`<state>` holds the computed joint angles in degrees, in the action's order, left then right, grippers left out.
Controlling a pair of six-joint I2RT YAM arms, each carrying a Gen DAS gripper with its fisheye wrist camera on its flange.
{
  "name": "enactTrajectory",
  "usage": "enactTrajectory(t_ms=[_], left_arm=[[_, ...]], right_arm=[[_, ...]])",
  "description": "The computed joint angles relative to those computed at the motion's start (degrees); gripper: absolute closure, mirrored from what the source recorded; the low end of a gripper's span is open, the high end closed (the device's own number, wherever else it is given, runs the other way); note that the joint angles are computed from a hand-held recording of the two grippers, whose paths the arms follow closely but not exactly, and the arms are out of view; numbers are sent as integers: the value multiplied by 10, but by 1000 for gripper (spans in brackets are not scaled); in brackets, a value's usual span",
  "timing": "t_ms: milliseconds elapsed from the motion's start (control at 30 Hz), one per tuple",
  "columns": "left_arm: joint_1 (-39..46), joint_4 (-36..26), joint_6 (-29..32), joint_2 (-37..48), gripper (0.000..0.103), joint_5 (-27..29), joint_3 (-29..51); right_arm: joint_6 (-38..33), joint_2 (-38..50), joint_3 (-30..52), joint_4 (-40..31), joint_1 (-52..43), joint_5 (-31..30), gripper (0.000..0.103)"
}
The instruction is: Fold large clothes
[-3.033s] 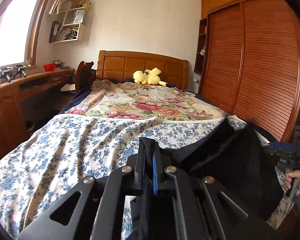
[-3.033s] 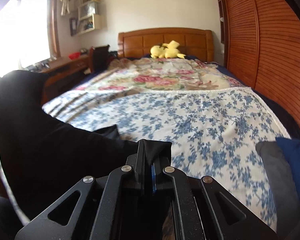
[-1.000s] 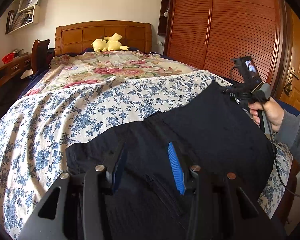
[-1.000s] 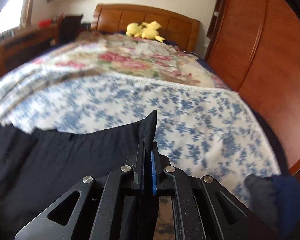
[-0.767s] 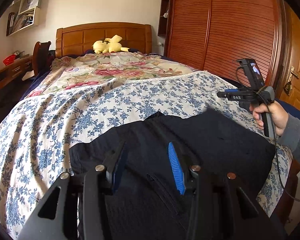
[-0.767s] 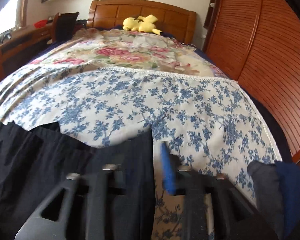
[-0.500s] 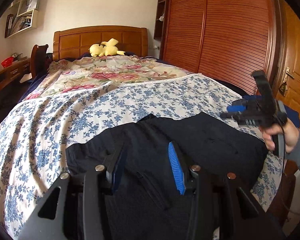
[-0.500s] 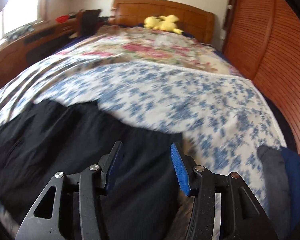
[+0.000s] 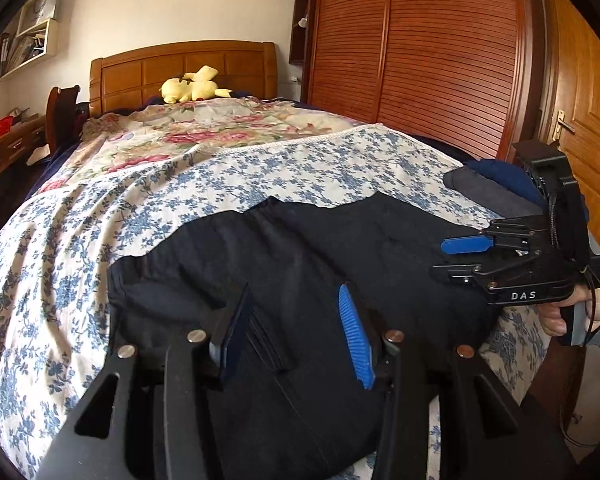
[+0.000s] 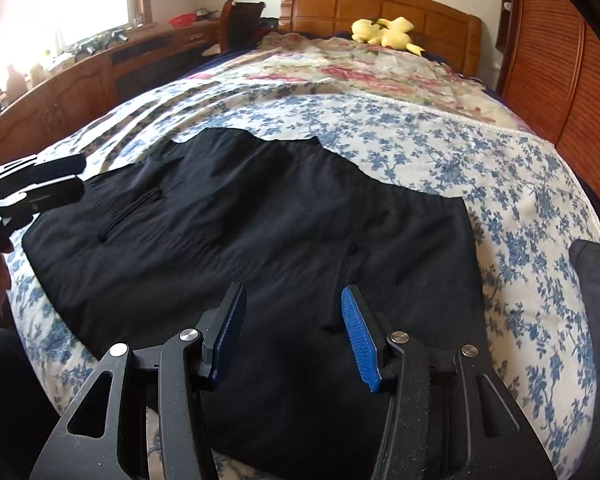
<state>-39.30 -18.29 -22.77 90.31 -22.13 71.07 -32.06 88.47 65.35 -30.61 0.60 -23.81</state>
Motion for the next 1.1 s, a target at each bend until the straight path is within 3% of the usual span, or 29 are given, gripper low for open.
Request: enactTrajectory(t_ms=[267,533,733,1100], left_arm=[[-20,2,0,21,59,8,16],[-32,-4,15,63,59,23,67],[-41,-13,10,53,59,4,62],[-112,-28,-69,36,59,-67,10]], right_arm=[[-17,43,-37,19,10,53,52],[-6,24,-46,17,-5,39,52],[-24,-20,-59,10,-32,16,52],[-62,-36,-87,-4,-90,-19,52]])
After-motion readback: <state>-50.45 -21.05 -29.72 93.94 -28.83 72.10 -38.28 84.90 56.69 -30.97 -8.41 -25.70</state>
